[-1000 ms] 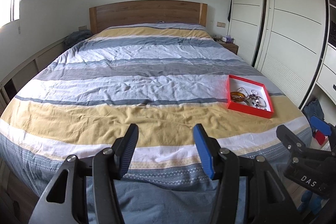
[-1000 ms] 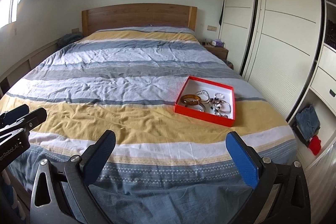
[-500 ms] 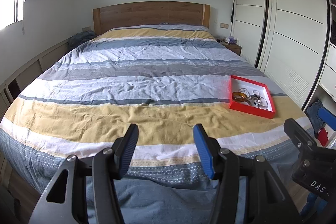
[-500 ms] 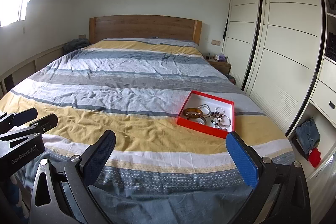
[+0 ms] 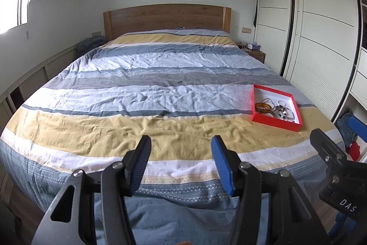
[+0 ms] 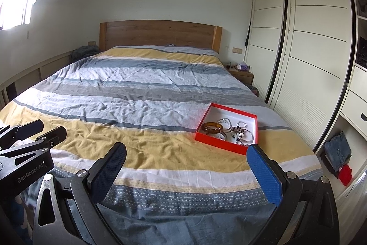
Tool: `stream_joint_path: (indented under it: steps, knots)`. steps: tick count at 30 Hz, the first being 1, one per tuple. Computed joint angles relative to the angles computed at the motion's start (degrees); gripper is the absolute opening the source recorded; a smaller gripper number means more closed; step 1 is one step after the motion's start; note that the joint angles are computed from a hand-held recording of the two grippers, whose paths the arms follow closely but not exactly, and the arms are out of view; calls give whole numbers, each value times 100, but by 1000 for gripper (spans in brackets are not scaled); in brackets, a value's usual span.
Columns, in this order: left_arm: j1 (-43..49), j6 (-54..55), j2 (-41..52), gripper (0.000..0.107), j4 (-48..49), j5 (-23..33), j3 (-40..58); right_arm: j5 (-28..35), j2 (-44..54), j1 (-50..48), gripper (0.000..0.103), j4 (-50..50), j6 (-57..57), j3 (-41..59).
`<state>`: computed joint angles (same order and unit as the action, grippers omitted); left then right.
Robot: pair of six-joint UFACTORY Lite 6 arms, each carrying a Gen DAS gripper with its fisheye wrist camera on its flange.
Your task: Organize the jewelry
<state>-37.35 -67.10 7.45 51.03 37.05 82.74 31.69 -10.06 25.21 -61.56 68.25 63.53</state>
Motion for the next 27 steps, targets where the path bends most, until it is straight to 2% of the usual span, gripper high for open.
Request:
stream_joint_path:
  steps: [27]
  knots:
    - [228,97,349,52,-126,-338,-140,-493,513,-456,103,506,-131,-70]
